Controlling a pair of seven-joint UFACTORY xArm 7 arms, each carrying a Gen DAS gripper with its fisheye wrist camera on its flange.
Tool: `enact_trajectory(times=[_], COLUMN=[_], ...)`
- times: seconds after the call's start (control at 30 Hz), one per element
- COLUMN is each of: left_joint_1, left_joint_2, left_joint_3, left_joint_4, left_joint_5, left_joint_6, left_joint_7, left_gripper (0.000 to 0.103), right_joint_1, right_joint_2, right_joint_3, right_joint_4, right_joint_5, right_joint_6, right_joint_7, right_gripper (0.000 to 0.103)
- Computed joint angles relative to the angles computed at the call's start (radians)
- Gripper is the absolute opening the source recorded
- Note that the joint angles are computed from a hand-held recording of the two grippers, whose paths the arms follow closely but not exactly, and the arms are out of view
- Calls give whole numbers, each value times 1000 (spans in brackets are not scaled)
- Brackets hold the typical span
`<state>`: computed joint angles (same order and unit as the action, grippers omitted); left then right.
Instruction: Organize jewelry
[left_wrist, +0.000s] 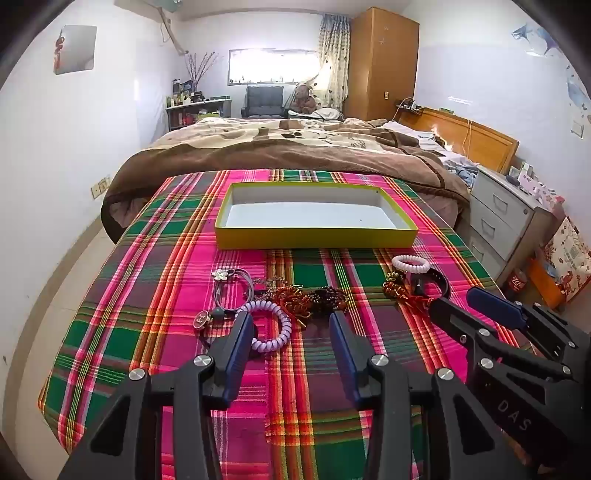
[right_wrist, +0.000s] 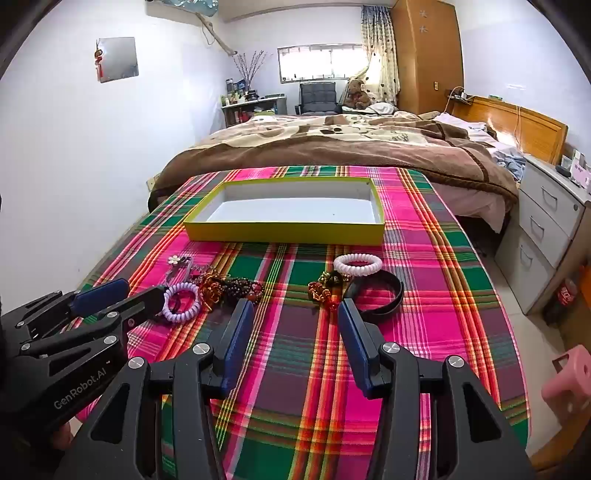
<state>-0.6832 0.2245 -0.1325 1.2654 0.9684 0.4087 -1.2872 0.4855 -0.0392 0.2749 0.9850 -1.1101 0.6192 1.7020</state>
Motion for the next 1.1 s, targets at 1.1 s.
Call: enact_trajectory(times=[1.1], left_joint_1=[15], left_joint_2=[-35], left_joint_3=[-26], left_joint_4=[-19], left_joint_5=[43], left_joint_6=[81], left_joint_7=[-67], left_gripper=[43], right_joint_1=[13], right_joint_2=[-8], right_joint_3=[16], right_joint_4=[-5], right_joint_5=[12], right_joint_6=[56], right_joint_7=[34], right_gripper=[49])
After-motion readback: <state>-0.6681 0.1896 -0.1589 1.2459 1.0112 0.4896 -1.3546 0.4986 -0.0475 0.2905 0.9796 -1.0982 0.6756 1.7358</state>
